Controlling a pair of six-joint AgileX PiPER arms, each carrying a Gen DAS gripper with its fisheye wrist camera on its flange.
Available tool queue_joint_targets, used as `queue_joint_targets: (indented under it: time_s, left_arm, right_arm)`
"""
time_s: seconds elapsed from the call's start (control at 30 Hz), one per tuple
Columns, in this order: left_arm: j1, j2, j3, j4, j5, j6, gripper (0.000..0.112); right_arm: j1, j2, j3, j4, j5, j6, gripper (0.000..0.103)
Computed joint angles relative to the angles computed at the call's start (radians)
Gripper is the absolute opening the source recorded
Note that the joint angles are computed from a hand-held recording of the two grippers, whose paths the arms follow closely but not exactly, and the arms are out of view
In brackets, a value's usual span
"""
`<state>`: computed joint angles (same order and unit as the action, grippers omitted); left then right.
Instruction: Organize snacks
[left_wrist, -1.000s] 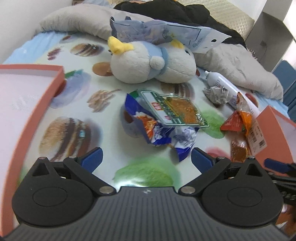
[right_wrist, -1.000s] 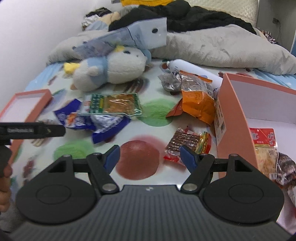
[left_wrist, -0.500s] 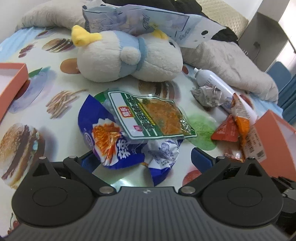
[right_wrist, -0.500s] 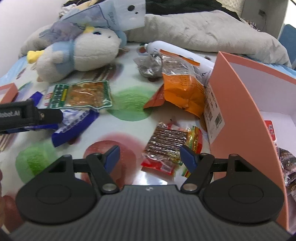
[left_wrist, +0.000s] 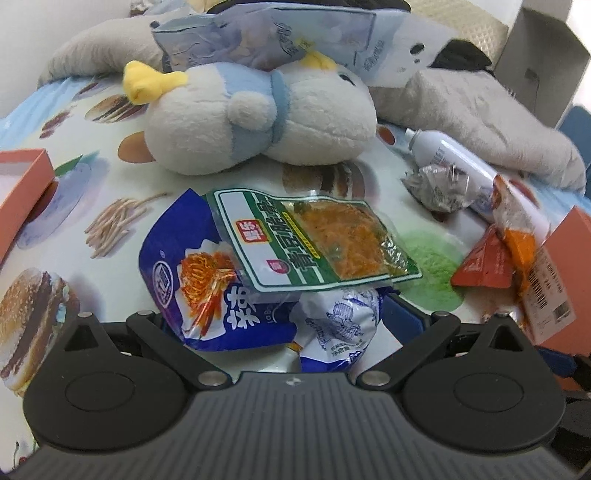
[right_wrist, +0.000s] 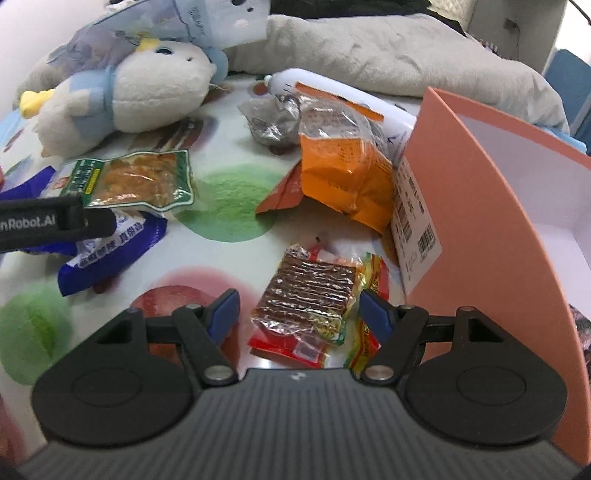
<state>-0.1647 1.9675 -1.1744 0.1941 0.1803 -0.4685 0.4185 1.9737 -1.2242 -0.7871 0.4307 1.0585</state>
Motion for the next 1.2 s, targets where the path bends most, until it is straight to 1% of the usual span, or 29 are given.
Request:
queue_joint_targets:
  time_s: [0.07, 0.17, 0.2, 0.27, 0.3, 0.37, 0.43, 0.53, 0.73, 0.83, 0.93, 1.03, 1.2]
  left_arm:
    - [-0.008, 0.016, -0.011, 0.071, 0.007, -0.062, 0.102]
    - [-0.006, 0.030, -0.023, 0.036, 0.007, -0.040, 0.101]
    - [-0.002, 0.032, -0.026, -0.020, 0.004, 0.016, 0.099]
    - [0.009, 0.033, -0.028, -0.184, 0.000, 0.167, 0.092]
    - [0.011, 0.031, -0.027, -0.226, 0.000, 0.210, 0.091]
    - [0.012, 0.029, -0.028, -0.275, 0.003, 0.272, 0.089]
    - [0.019, 0.023, -0.025, -0.390, 0.012, 0.388, 0.087]
    - [0.020, 0.009, -0.013, -0.456, 0.024, 0.464, 0.085]
    - [0.022, -0.047, 0.058, -0.560, 0.037, 0.572, 0.085]
    - [0.018, -0.095, 0.113, -0.564, 0.046, 0.573, 0.085]
    - [0.016, -0.153, 0.187, -0.611, 0.048, 0.615, 0.085]
    - [0.004, -0.226, 0.273, -0.617, 0.048, 0.607, 0.085]
    - [-0.036, -0.358, 0.405, -0.543, 0.057, 0.510, 0.085]
  right_arm:
    - [-0.007, 0.008, -0.009, 0.041, -0.001, -0.022, 0.073]
    - [-0.010, 0.011, -0.009, 0.052, -0.010, -0.031, 0.073]
    - [-0.012, 0.010, -0.008, 0.058, -0.015, -0.039, 0.073]
    - [-0.024, 0.003, 0.000, 0.108, -0.036, -0.088, 0.070]
    - [-0.027, -0.001, 0.003, 0.127, -0.043, -0.111, 0.067]
    - [-0.024, -0.006, 0.006, 0.135, -0.042, -0.134, 0.064]
    - [-0.027, -0.012, 0.010, 0.167, -0.046, -0.167, 0.063]
    - [-0.028, -0.026, 0.020, 0.209, -0.047, -0.208, 0.060]
    - [-0.020, -0.070, 0.074, 0.273, -0.058, -0.287, 0.060]
    - [-0.015, -0.104, 0.117, 0.312, -0.067, -0.329, 0.060]
    - [-0.006, -0.151, 0.173, 0.350, -0.075, -0.369, 0.057]
    - [0.021, -0.208, 0.245, 0.365, -0.081, -0.366, 0.057]
    - [0.073, -0.310, 0.364, 0.365, -0.084, -0.324, 0.055]
